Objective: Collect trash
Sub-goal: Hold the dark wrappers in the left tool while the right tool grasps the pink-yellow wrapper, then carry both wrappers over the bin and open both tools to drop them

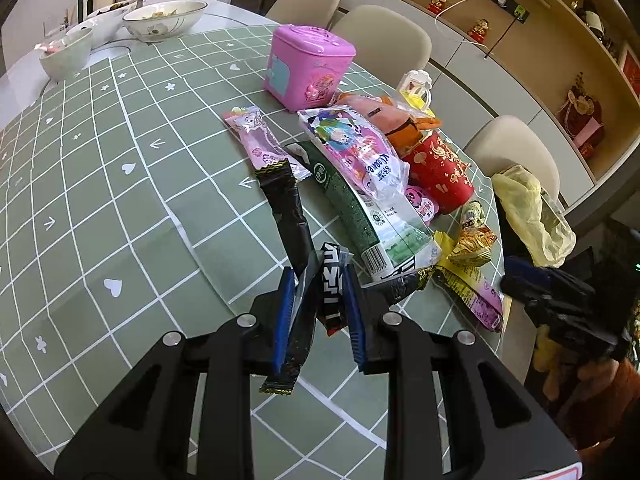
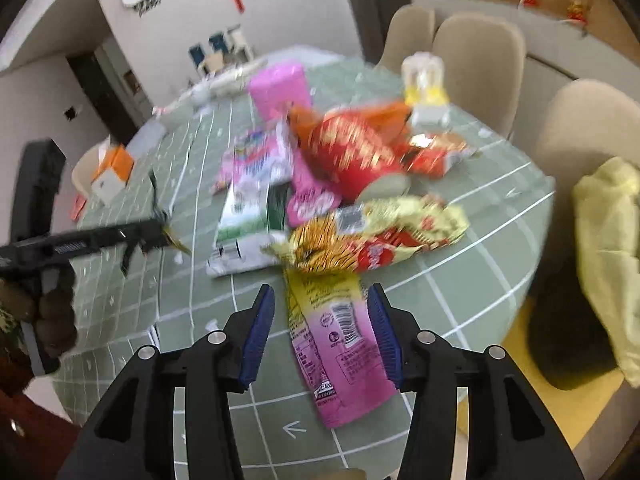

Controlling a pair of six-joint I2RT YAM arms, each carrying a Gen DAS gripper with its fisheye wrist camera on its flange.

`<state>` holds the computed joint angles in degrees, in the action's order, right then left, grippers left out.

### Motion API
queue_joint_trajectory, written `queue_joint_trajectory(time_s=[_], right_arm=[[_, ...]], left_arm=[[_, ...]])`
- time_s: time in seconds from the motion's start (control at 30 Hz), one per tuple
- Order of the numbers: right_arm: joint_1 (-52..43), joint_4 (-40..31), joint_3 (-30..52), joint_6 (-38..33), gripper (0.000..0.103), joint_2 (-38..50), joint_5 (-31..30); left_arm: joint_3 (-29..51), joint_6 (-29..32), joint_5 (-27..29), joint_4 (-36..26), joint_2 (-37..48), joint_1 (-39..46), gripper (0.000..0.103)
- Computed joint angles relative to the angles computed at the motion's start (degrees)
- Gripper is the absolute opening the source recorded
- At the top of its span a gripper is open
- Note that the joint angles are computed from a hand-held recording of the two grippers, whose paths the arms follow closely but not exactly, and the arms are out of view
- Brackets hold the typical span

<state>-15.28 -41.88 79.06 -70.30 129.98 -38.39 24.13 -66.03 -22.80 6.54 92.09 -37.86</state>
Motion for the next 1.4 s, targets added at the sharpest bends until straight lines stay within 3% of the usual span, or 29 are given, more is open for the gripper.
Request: queue_joint_trajectory(time_s=[0.3, 0.37, 0.4, 0.53, 0.9, 1.17, 1.4], right_arm=[[3.58, 15.52, -7.89, 4.06, 0.046, -0.70, 5.63], [3.40, 13.10, -7.41, 4.00, 0.041, -0.84, 5.88], [3.11, 12.09, -7.75, 3.70, 0.033, -1.53, 5.55], [1.66, 14.34, -14.02, 2.65, 0.024, -7.63, 4.38], [-2.57, 3.55, -14.65, -0.62, 0.021, -18.08, -3.88], [-6.24, -3.09, -6.63, -0.72, 0.021, -18.69, -9.84], [-9.81, -4.82, 4.53, 3.62, 0.021, -15.11, -13.66]], left_arm=[[-2.46, -3.12, -1.01, -2.41, -2.99, -1.79, 0.023], [-2.69, -3.63, -1.08, -2.50, -3.16, -2.08, 0.023], [-2.72, -3.96, -1.16, -2.51, -3.20, -2.27, 0.023], [-2.41, -3.59, -1.26, -2.19, -3.39, -2.31, 0.023], [1.78, -0.48, -5.05, -7.65, -8.48, -3.65, 0.023], [10.03, 5.96, -8.73, -13.54, -10.39, -3.06, 0.023], [23.99, 15.51, -10.93, -14.34, -3.71, -3.28, 0.023]])
